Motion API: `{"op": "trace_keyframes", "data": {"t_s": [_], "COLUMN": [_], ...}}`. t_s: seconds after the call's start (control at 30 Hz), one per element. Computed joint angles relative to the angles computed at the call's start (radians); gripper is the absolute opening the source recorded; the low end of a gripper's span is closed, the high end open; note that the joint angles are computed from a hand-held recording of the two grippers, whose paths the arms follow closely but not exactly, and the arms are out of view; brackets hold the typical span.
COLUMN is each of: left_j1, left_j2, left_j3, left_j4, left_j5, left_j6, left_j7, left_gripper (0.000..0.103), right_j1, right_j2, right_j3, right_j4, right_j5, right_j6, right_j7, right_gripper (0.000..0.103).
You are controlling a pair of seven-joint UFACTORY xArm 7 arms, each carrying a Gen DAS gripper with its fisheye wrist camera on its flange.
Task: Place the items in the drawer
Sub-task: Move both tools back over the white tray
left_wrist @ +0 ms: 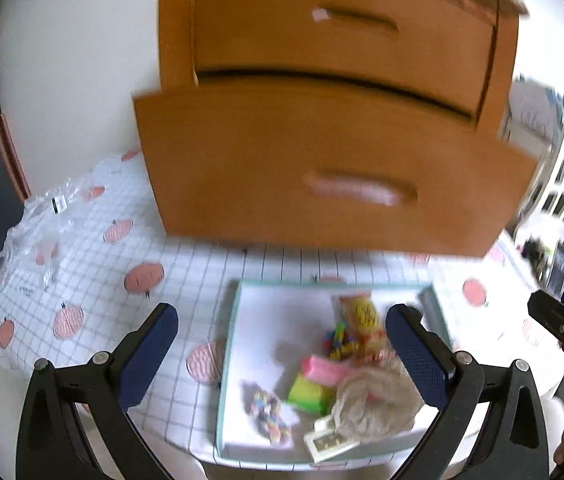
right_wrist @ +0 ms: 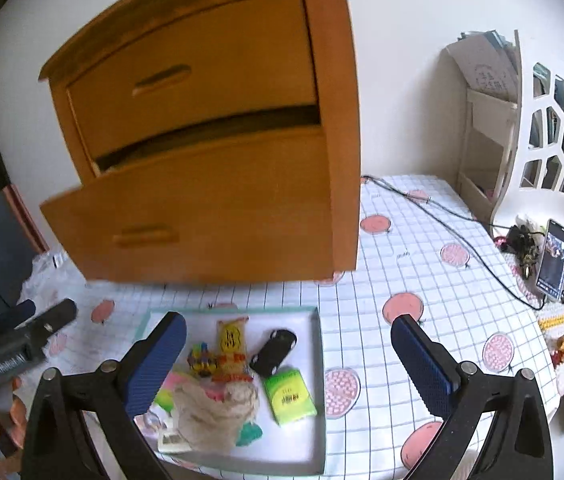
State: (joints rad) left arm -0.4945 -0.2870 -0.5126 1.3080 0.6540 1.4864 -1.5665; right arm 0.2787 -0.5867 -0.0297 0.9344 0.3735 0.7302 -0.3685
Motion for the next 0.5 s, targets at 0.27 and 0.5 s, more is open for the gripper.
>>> {"op": "trace_keyframes", "data": {"t_s": [0.27, 0.5], "left_j1": [-0.025, -0.022], "left_j2": [0.016, -0.004], "left_j3": [0.055, 0.084], "left_j4": [-0.110, -0.183], "left_j5": [-0.170, -0.270], "left_j6": [-0.097, -0.160], "left_j7": [-0.034, -0.085], "left_gripper": [0.103, 0.103], "right_j1": [-0.008, -0.012], "right_j2": [-0.002, 0.047], "right_j3": [0.040, 0.039], "right_j4": [-0.091, -0.122], "right_j5": [-0.051, -0.041], "right_j6": [0.080, 0.153], "right_j7": [0.031, 0.066], "right_gripper": [0.103, 0.103]}}
